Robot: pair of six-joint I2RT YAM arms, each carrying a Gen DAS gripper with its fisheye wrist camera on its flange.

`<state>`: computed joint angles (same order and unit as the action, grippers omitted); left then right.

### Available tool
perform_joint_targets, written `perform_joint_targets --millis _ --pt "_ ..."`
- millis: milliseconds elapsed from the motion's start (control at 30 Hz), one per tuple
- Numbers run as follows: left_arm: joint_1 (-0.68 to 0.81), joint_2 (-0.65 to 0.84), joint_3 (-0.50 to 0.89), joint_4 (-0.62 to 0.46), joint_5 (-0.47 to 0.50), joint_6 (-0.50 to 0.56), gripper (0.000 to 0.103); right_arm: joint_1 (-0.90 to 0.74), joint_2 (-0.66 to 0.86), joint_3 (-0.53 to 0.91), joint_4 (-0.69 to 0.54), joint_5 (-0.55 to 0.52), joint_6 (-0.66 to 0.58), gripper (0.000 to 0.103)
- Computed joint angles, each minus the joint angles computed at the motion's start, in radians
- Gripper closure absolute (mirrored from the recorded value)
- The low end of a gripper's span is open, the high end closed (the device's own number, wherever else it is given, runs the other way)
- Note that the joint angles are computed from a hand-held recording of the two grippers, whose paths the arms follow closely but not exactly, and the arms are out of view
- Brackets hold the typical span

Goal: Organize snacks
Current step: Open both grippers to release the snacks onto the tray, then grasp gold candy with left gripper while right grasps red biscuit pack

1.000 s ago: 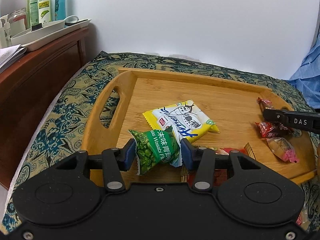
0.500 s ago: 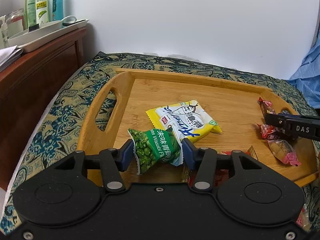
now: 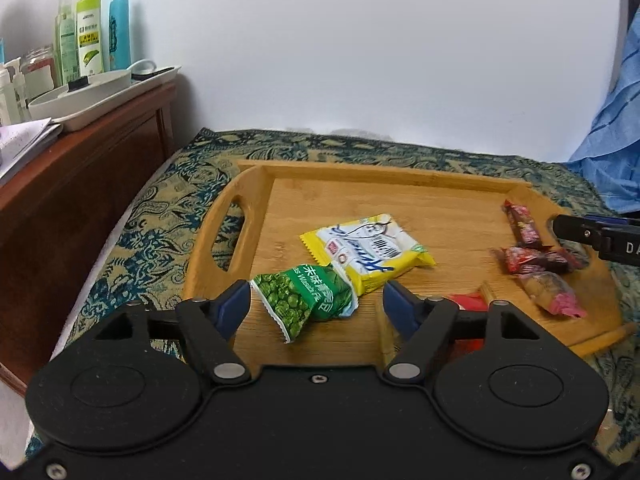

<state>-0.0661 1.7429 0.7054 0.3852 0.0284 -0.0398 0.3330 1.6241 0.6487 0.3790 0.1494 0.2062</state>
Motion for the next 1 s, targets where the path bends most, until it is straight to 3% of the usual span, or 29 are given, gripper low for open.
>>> perform_joint_targets --millis 67,267,533,1000 --pt "-0.002 -0.033 -0.028 0.012 0.009 0.002 0.021 0.019 -0.055 -0.044 0.013 0.021 0.001 0.029" --pt "-0.011 -0.138 -0.124 0.028 0.023 0.006 0.018 0.1 -0.227 -0.183 0.047 0.095 0.012 0.019" --pt "-0.013 -0.343 -0.298 0.043 0.055 -0.017 0.012 0.269 -0.417 -0.357 0.094 0.274 0.055 0.014" --pt "-0.011 -0.545 -0.538 0.11 0.024 0.013 0.005 0.596 -0.443 -0.493 0.12 0.643 0.222 0.012"
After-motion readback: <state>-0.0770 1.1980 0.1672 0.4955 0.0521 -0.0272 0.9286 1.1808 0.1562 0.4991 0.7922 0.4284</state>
